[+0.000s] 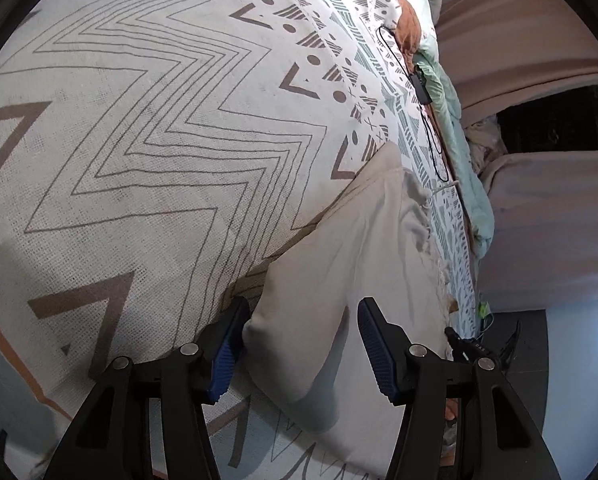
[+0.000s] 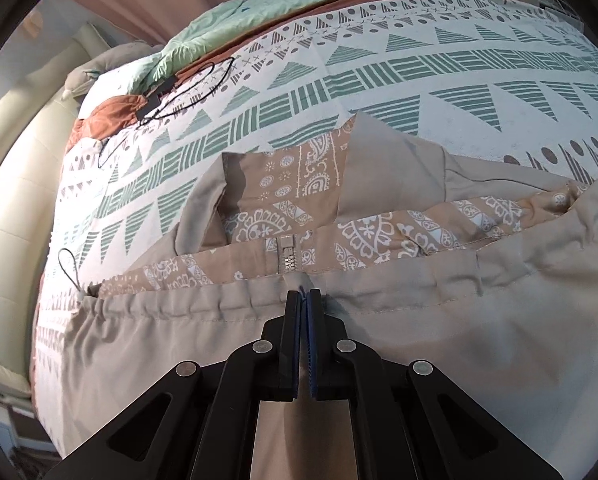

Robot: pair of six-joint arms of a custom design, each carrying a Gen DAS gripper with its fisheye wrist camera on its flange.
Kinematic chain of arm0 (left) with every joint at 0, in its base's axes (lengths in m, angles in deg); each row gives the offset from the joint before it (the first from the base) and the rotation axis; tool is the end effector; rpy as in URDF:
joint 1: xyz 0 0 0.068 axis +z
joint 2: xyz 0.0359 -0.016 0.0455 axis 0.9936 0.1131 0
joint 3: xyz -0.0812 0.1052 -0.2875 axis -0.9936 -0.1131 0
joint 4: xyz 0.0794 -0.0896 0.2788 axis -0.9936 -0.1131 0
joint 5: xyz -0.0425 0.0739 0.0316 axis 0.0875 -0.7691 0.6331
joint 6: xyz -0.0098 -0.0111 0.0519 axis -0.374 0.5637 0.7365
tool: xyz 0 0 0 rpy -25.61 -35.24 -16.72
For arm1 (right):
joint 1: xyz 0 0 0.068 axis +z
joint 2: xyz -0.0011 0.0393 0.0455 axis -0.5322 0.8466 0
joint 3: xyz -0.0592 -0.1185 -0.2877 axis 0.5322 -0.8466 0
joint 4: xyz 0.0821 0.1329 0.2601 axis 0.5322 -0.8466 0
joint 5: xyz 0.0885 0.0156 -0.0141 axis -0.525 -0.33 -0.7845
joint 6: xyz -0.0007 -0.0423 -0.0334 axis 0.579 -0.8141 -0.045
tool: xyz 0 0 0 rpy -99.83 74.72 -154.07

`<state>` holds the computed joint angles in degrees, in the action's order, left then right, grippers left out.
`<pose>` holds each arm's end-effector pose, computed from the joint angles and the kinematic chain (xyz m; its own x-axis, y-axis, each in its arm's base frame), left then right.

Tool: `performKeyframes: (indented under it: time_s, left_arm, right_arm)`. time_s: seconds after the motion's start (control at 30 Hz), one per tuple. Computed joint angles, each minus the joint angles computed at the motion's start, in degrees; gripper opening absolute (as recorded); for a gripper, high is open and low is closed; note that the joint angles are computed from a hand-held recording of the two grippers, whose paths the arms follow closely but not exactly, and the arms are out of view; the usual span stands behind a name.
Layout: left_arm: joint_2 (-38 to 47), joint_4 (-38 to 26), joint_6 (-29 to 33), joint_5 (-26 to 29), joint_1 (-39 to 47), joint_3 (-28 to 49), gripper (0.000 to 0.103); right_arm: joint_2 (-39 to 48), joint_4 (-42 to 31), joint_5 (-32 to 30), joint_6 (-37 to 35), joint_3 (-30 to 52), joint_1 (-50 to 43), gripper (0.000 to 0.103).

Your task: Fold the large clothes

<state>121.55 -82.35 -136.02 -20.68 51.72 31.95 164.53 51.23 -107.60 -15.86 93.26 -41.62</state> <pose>0.1662 -0.1011 0.1905 -0.5543 -0.8250 -0.1100 -0.5205 0.4467 -0.7277 0.3966 -0.0528 0.2806 -0.8379 0.2598 -0.4800 0.0683 0.9225 0.3799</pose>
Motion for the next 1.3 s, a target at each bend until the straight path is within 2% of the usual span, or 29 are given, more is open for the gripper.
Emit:
performKeyframes:
  time_s: [0.1,0.27,0.33,0.4,0.43,0.57,0.83,1.03,1.3]
  left_arm:
    - [-2.23,-1.41,-1.53,0.03,-1.1,-0.55,0.059]
    - [-4.13,0.57,-4.47,-0.82,-4.38,-2.26,0.059]
    - [-3.75,1.87,-4.83,-1.4,-5.21,-2.63,0.059]
    - [-3.5,2.37,-5.22,-2.02,-5.6,-2.73,0.059]
    - [-3.24,2.81,-5.16,-1.87,-5.54,-2.72,0.059]
    - [-0.41,7.81,-4.04,2.13,-3.74,-3.04,0.059]
    - [4.59,13.62,-0.98,4.04,-1.08,-2.33,0.06]
    - [-1.7,13.24,0.36,-1.66,-5.75,-2.82,0.059]
    - [-3.37,10.88,6.55,-0.37,-5.96,1.48,0.059]
  right_arm:
    - [-1.93,-0.03,-0.71,-0.52,-0.71,-0.44,0.005]
    - [-4.25,-5.74,-3.89,-1.57,0.11,-2.2,0.007]
    - [-6.4,-7.29,-4.86,-2.07,-0.19,-3.48,0.015]
    - [-8.85,-7.93,-5.12,-3.01,-0.95,-4.62,0.036]
    - [-10.17,-8.46,-5.24,-3.84,-1.32,-5.25,0.037]
    - [-13.16,-12.34,-7.55,-8.75,-1.47,-8.58,0.037]
    - [-21.14,-19.07,-16.68,-15.51,-7.76,-17.29,0.037]
    - [-28.81,-24.21,-16.48,-21.41,-14.85,-18.98,0.037]
    - [-35.37,-30.34,-16.26,-28.08,-21.1,-18.46,0.037]
